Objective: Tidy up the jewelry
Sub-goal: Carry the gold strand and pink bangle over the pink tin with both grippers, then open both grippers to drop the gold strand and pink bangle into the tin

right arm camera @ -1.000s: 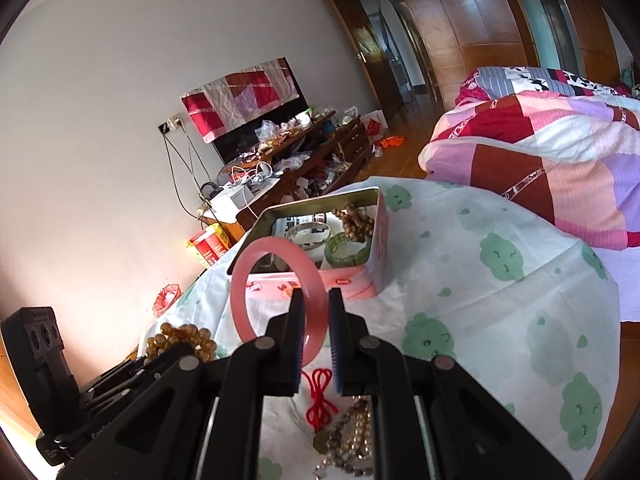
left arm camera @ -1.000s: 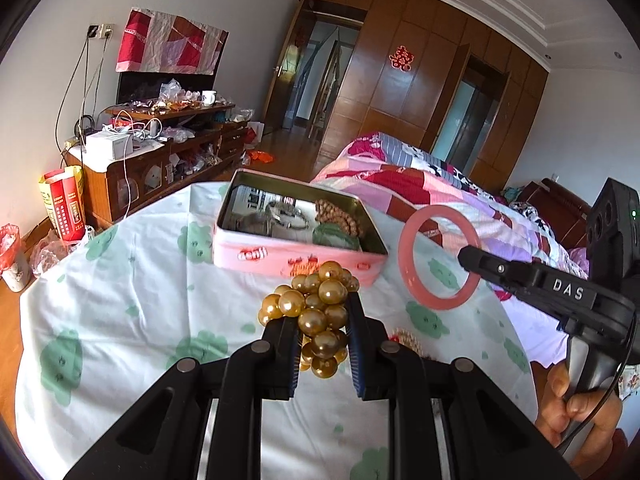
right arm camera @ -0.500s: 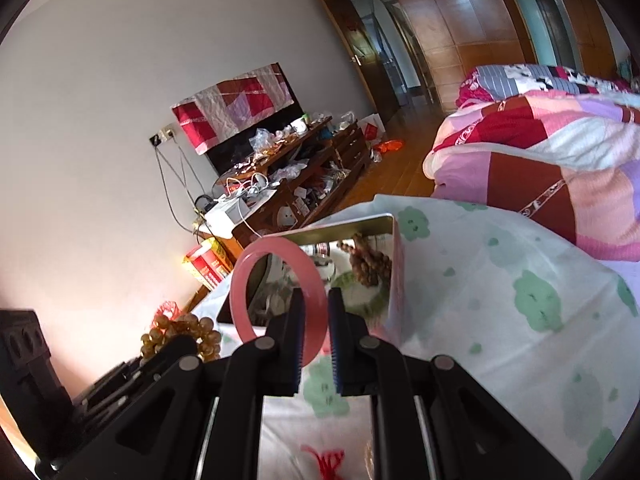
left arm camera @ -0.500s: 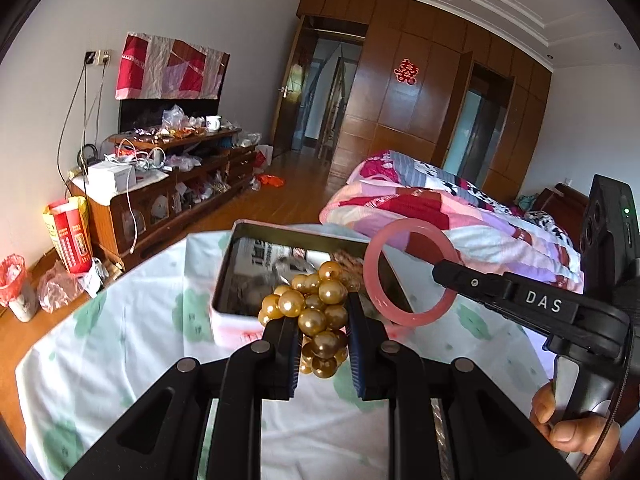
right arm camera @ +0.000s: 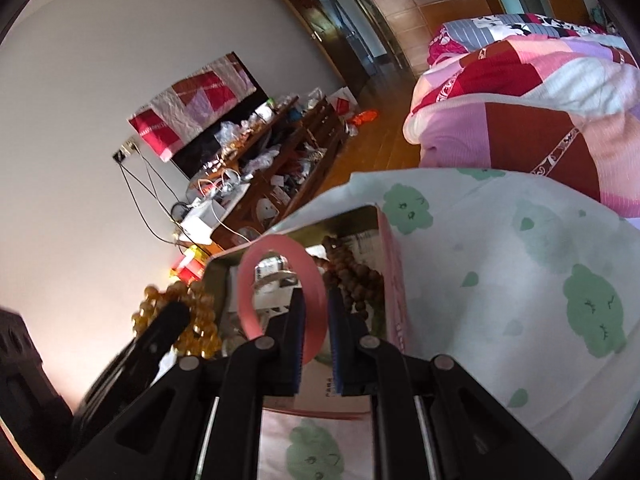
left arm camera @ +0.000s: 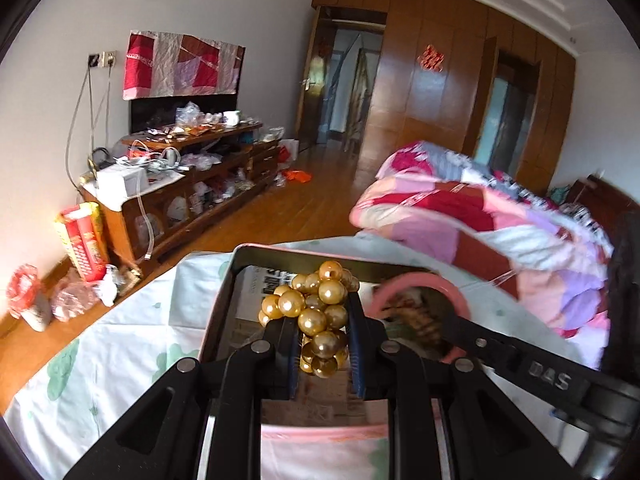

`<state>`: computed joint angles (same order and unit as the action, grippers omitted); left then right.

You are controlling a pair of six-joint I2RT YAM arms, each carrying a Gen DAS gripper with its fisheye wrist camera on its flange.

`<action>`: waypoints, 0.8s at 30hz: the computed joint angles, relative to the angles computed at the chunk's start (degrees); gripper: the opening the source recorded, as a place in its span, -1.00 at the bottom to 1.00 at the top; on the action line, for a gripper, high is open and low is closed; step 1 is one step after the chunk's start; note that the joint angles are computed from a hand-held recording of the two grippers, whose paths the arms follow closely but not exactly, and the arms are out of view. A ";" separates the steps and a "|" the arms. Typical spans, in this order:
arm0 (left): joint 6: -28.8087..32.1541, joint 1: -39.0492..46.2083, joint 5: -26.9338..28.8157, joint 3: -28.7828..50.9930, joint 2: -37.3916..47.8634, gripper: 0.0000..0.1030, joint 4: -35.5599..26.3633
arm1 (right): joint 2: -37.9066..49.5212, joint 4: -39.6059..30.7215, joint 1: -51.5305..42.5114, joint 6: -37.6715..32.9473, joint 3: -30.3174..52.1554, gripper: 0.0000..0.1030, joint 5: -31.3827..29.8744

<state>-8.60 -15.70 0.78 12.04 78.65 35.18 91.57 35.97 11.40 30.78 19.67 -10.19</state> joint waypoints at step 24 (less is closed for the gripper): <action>3.75 -2.25 -9.50 2.53 7.71 -0.61 1.11 | -4.35 4.92 5.68 -4.20 -3.78 -0.21 12.23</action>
<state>-4.85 -17.96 -8.72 14.57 86.36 36.29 87.22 40.89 17.09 26.58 15.89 2.04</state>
